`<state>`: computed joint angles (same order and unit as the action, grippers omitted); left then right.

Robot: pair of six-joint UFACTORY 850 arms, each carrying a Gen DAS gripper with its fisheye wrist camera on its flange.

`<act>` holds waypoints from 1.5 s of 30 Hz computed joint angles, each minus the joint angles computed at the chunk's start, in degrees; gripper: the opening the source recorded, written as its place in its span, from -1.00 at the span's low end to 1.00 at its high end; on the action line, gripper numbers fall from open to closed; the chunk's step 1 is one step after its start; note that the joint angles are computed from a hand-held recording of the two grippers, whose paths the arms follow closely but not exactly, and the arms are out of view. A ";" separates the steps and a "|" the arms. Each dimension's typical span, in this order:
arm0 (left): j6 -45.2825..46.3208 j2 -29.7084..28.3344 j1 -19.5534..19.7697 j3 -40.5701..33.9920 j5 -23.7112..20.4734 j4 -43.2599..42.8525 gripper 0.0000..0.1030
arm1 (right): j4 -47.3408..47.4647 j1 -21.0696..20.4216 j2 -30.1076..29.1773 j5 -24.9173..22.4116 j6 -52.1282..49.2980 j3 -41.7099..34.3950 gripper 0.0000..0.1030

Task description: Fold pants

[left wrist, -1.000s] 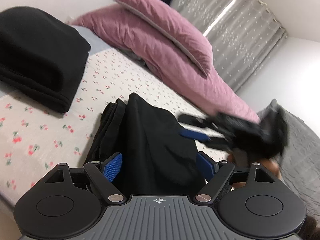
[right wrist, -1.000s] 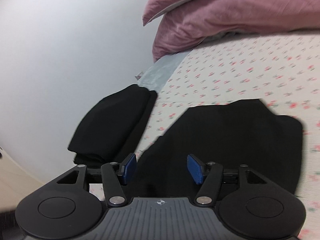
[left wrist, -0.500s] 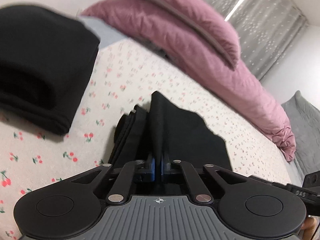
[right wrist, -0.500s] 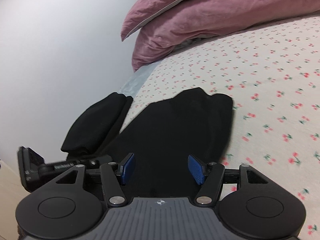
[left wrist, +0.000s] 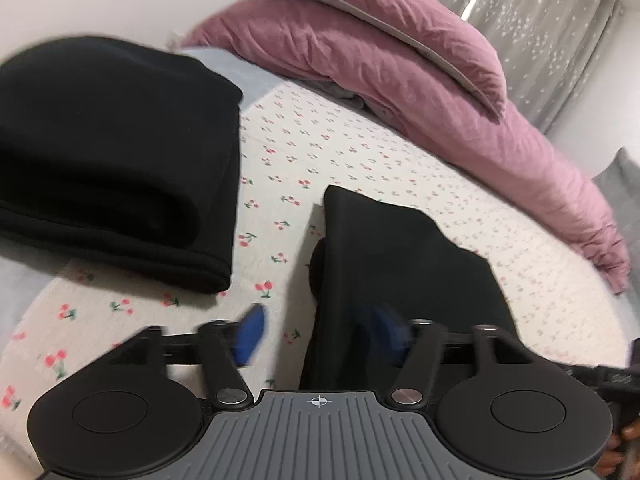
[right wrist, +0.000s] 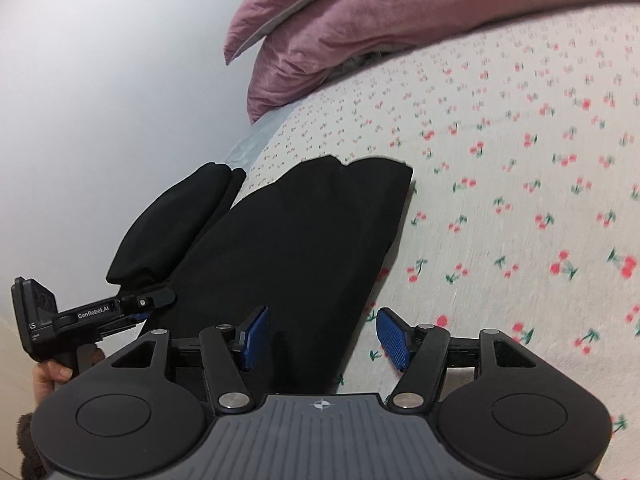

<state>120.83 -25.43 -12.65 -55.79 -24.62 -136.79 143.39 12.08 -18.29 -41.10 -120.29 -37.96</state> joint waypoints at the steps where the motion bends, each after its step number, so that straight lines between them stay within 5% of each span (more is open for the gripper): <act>1: -4.68 -0.82 0.77 -0.90 -1.23 4.32 0.29 | -1.13 -0.31 -0.53 -0.51 1.88 -0.27 0.17; 5: -22.17 -5.63 3.44 -5.95 -6.94 20.40 0.24 | -3.19 -1.09 -2.70 -3.00 7.08 -1.40 0.07; 8: -28.49 -8.34 3.29 -9.05 -6.73 25.24 0.19 | -3.37 -1.28 -3.83 -4.25 9.61 -2.11 0.03; 16: -32.04 -12.49 3.34 -12.71 -11.29 25.50 -0.23 | 0.18 -0.49 -6.67 -5.43 12.05 -4.52 -0.10; 22: -30.47 -11.22 2.80 -10.53 -12.85 19.58 -0.59 | 3.43 0.59 -8.52 -5.05 13.00 -6.46 -0.64; 27: -33.22 -10.99 -0.47 -12.03 -12.34 21.74 -0.69 | 4.71 -0.50 -4.77 -4.55 9.69 -3.36 -0.75; 35: -36.82 -15.60 -9.98 -19.77 -10.55 25.29 -0.70 | 1.00 -10.36 5.15 -0.35 11.29 5.47 -0.75; 45: -36.40 -21.69 -18.59 -29.98 -7.37 24.01 -0.70 | -0.41 -25.08 10.75 -4.26 8.73 13.34 -0.75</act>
<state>84.42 -47.13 -31.24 -85.77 -31.99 -112.78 142.98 -13.00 -7.55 -45.35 -111.56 -24.63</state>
